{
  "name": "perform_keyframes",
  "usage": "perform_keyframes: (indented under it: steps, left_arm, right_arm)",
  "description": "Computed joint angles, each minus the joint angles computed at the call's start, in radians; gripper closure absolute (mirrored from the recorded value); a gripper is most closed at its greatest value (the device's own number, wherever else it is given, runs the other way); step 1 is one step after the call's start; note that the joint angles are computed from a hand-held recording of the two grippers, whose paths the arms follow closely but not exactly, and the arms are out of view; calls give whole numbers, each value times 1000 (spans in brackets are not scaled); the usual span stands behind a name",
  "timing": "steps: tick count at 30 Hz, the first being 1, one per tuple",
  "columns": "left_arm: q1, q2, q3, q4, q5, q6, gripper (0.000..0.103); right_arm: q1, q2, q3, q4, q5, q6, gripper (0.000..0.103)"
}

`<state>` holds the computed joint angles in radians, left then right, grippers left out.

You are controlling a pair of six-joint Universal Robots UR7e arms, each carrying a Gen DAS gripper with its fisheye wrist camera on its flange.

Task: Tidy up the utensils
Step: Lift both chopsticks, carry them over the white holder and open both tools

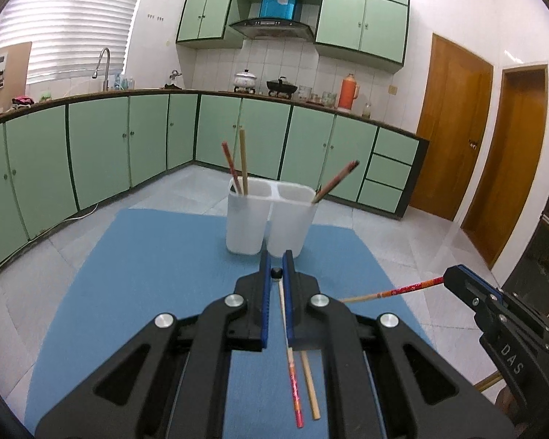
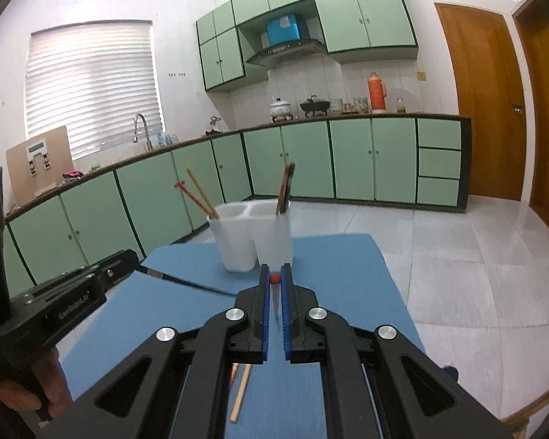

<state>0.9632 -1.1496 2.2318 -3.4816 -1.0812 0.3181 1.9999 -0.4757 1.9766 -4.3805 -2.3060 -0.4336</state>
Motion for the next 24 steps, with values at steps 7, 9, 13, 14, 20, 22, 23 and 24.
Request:
perform_keyframes:
  steps: [7,9,13,14,20,22,23,24]
  left_arm:
    - [-14,-12,-29,9,-15,2,98]
    - [-15,-16,-40,16,-24,2,98]
    - [-10,-26,-67,38,-46,-6,98]
    - [-10,-28,-74,41,-50,-7,98]
    - [-20,-24,-130,31,-75,16,98]
    - [-24,-22,-147,30,-86,21,98]
    - [-27,-20,-156,29,-93,24,98]
    - [-29,-17,-166,28,-99,27,98]
  right_arm:
    - [1,-62,-6,54,28,27,97]
    - [1,-77,-15,72,30,23,97]
    - [-2,-110,-22,116,60,26,97]
    - [-2,-118,-24,128,67,28,97]
    - [6,-145,-70,170,104,-1,97]
    - [9,-148,-85,176,116,-17,97]
    - [10,-150,-94,182,122,-27,97]
    - [12,-151,-104,188,127,-36,97]
